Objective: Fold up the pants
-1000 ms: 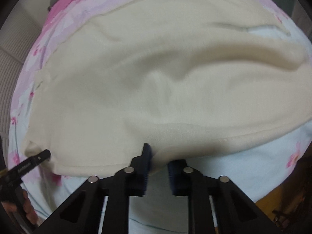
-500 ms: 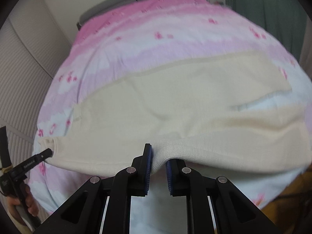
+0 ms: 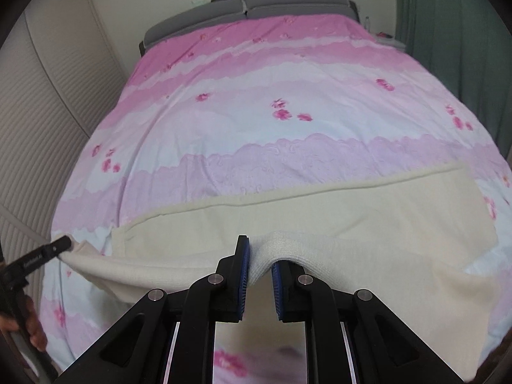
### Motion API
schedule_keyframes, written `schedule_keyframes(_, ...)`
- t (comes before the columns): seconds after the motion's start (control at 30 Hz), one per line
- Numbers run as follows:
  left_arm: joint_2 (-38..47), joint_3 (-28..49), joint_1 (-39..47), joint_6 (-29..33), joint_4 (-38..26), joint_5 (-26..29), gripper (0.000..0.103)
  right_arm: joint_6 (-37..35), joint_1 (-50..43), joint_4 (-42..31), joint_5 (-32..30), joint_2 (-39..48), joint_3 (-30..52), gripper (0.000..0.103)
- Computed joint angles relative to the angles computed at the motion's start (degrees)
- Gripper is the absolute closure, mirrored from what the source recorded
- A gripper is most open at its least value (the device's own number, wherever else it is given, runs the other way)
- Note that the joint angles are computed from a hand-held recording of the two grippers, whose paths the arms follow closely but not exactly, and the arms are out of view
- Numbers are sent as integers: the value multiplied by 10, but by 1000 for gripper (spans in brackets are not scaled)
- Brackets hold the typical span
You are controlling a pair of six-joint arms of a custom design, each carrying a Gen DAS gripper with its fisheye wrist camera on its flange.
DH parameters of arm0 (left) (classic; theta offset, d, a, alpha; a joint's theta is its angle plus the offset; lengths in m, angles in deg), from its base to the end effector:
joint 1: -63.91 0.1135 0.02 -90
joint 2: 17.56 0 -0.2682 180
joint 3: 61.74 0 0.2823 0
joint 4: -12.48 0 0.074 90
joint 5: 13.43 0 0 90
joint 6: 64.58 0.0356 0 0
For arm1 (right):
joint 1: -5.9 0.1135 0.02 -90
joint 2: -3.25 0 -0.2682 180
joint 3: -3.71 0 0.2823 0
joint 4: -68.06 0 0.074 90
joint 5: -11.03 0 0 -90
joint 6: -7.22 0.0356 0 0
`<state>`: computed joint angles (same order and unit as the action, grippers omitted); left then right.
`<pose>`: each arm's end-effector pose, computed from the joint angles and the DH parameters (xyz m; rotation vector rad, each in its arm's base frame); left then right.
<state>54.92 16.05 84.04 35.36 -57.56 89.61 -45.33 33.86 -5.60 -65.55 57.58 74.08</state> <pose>0.2532 0.0843 0.2971 -0.1680 2.6507 -0.1387 0.1744 0.0832 0.3176 0.2966 2.5239 0.1470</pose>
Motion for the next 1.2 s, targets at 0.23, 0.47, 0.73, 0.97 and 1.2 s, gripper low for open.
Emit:
schedule_keyframes(0.23, 170, 58, -66, -48, 71, -74, 92, -105, -105, 116, -84, 172, 17, 88)
schedule_keyframes(0.47, 314, 127, -108, -63, 89, -131, 92, -158, -148, 166, -119, 346, 79, 89)
schedule_keyframes(0.73, 372, 168, -134, -88, 79, -171, 83, -160, -160, 149, -139, 432, 122, 80)
schedule_keyframes(0.97, 262, 137, -130, -83, 105, -152, 37, -155, -144, 153, -177, 368, 115, 46)
schedule_keyframes(1.2, 76, 67, -140, 46, 69, -93, 37, -162, -83, 114, -120, 207, 105, 39)
